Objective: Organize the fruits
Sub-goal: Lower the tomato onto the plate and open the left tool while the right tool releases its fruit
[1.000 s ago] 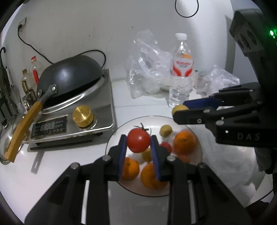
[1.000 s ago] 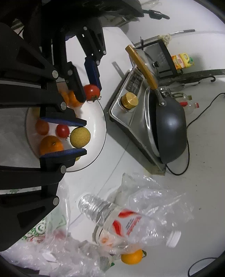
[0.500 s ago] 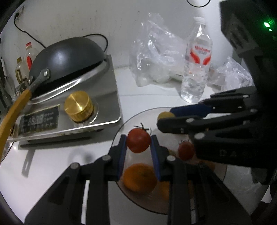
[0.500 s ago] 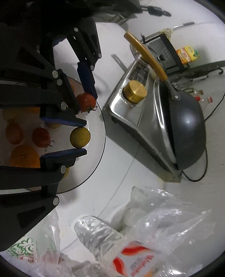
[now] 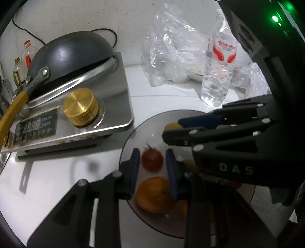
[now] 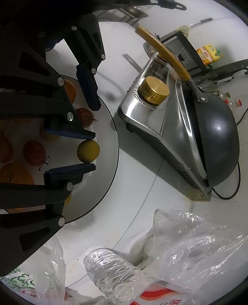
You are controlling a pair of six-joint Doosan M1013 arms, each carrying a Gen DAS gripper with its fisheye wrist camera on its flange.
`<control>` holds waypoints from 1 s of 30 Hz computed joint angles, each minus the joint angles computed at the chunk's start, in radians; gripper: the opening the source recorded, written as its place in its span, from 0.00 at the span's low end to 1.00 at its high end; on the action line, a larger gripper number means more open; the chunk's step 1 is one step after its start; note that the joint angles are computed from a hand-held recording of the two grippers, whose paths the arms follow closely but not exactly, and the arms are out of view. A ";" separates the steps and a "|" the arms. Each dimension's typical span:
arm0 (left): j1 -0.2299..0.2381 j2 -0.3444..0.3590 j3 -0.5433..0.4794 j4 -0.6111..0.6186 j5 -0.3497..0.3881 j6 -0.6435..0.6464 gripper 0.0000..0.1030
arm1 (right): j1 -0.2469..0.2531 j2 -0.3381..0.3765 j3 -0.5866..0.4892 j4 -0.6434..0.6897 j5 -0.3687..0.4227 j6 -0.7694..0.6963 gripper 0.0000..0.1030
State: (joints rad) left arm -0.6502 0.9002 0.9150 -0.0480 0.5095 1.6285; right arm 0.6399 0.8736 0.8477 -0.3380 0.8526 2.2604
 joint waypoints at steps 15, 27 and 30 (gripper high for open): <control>-0.002 -0.057 0.090 0.076 -0.088 -0.147 0.33 | 0.020 -0.044 0.052 -0.094 -0.018 0.076 0.34; -0.027 -0.173 0.244 0.178 -0.262 -0.297 0.50 | 0.066 -0.157 0.197 -0.298 -0.041 0.262 0.36; -0.040 -0.202 0.279 0.312 -0.301 -0.426 0.50 | 0.078 -0.188 0.238 -0.354 -0.048 0.316 0.37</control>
State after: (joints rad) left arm -0.6904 0.6986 1.1941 0.2644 0.2088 1.2023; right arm 0.7182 0.6853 1.0855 -0.6924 0.8042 2.5760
